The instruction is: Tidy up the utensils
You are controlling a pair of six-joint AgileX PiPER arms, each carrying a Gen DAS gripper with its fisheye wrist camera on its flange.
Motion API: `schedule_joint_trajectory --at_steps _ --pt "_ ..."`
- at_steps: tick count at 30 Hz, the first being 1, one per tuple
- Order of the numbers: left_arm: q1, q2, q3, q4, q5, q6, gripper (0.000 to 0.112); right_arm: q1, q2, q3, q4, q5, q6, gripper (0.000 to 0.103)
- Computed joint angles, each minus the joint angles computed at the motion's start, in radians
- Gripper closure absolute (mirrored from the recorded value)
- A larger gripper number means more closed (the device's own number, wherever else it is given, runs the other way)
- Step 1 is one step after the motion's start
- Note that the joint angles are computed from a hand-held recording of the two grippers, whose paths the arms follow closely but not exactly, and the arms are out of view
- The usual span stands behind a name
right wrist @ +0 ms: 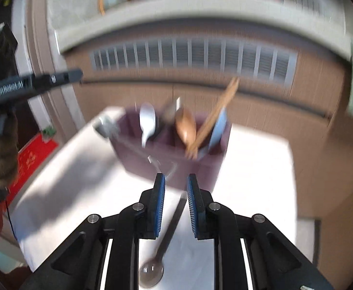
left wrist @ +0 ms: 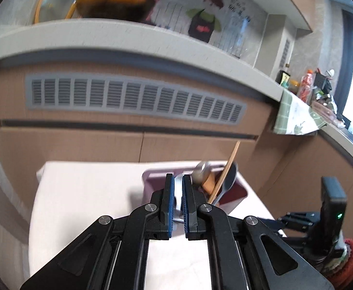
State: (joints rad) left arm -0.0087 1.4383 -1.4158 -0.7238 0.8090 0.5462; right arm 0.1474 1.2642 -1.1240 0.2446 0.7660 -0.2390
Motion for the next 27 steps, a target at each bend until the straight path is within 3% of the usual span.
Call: schedule_joint_trajectory --at_steps 10,14,17,19,23,27 --pt "0.054 0.015 0.103 -0.01 0.039 0.019 0.104 0.119 0.17 0.054 -0.243 -0.001 0.34 0.085" --pt "0.027 0.025 0.147 0.024 0.078 0.061 0.101 0.104 0.192 0.068 -0.177 -0.036 0.286 0.084" --pt "0.0 0.022 0.204 0.067 0.076 0.054 0.1 0.16 0.191 0.086 -0.274 -0.078 0.344 0.082" --pt "-0.004 0.015 0.241 0.083 0.08 0.039 0.099 0.188 0.178 0.097 -0.312 -0.079 0.349 0.09" --pt "0.001 -0.014 0.314 0.108 0.08 0.009 0.098 0.135 0.117 0.145 -0.195 -0.082 0.245 0.092" --pt "-0.021 -0.055 0.38 -0.014 0.136 0.101 0.095 0.061 0.024 0.189 -0.121 -0.06 0.185 0.092"
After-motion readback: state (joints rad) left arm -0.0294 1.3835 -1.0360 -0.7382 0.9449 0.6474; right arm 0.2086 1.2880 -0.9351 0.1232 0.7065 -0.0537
